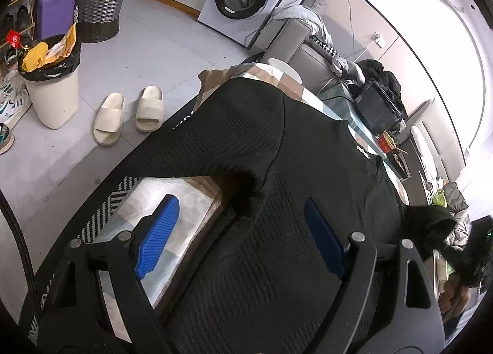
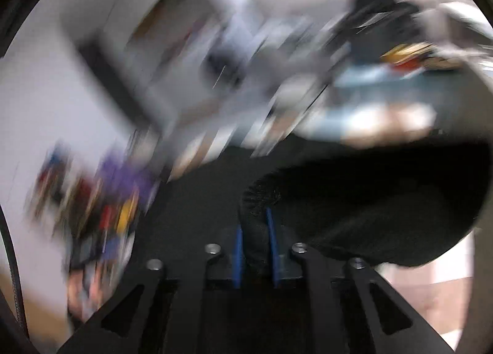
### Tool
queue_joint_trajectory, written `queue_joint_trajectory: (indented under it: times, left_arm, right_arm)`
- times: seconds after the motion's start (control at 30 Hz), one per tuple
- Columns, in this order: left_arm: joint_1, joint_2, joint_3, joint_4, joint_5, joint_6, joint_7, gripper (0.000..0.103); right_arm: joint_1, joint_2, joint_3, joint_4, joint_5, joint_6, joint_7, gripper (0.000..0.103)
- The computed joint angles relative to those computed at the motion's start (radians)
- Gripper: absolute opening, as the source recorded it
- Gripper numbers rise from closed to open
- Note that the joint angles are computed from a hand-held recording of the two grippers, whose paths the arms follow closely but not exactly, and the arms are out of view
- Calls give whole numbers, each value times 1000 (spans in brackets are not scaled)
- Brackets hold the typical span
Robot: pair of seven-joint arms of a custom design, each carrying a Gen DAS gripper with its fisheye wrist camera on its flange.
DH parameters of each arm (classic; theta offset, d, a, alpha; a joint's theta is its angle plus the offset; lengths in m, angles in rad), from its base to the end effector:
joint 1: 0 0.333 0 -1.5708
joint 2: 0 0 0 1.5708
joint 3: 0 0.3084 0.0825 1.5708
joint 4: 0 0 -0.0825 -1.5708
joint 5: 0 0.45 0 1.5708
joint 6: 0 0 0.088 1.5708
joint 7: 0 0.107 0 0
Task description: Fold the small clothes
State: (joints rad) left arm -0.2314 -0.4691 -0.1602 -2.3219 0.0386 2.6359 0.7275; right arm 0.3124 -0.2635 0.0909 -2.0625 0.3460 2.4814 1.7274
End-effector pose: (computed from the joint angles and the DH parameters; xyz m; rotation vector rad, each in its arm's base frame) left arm 0.4849 -0.2110 0.5822 -2.2686 1.4827 -1.0675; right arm 0.5436 0.2354 0.6024 -1.7528 1.6626 -0.1118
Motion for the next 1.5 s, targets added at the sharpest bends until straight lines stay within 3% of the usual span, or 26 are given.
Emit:
queue_joint_trajectory:
  times: [0.07,0.13,0.23,0.4,0.6,0.7,0.87,1.13,1.23,1.27,1.33,1.4,1.5]
  left_arm:
    - [0,-10,-2,-3,3,-5,-2,82]
    - [0,-17,-3,-6,7,-9,-2,82]
    - [4,-23,-2,-12,13,-7,-4,82]
    - [5,-10,13,-12,-18,7,-29,82]
    - [8,-1,24,-14,-48,5,-54,82]
    - [41,-19,15,-41,-46,17,-126,82]
    - [79,-20,27,-67,-26,21,-195,82]
    - [69,97,82,-24,-107,32,-144,81]
    - [63,125,92,-18,-157,60,-108,59]
    - [65,136,88,-15,-159,76,-99,37]
    - [96,139,56,-17,-109,115,-117,20]
    - [124,140,24,-2,-31,120,-143,11]
    - [170,138,-24,19,82,155,-225,9]
  right_arm:
    - [1,38,18,30,-39,-56,29,33]
    - [-1,22,25,-2,-51,-20,78,43]
    - [-28,-19,30,-61,-87,37,187,44]
    - [-99,-100,72,-130,-244,32,420,44]
    - [-58,-51,28,-114,-184,44,366,45]
    - [-50,-45,31,-112,-188,57,347,45]
    - [-67,-125,52,-174,-222,69,402,45]
    - [-82,-235,81,-252,-245,61,471,45]
    - [-82,-263,91,-270,-250,47,491,45]
    - [-83,-271,94,-275,-253,41,498,45]
    - [-85,-276,94,-282,-255,40,505,45]
    - [-88,-287,96,-293,-257,39,517,45]
    - [-87,-299,93,-309,-254,43,524,45]
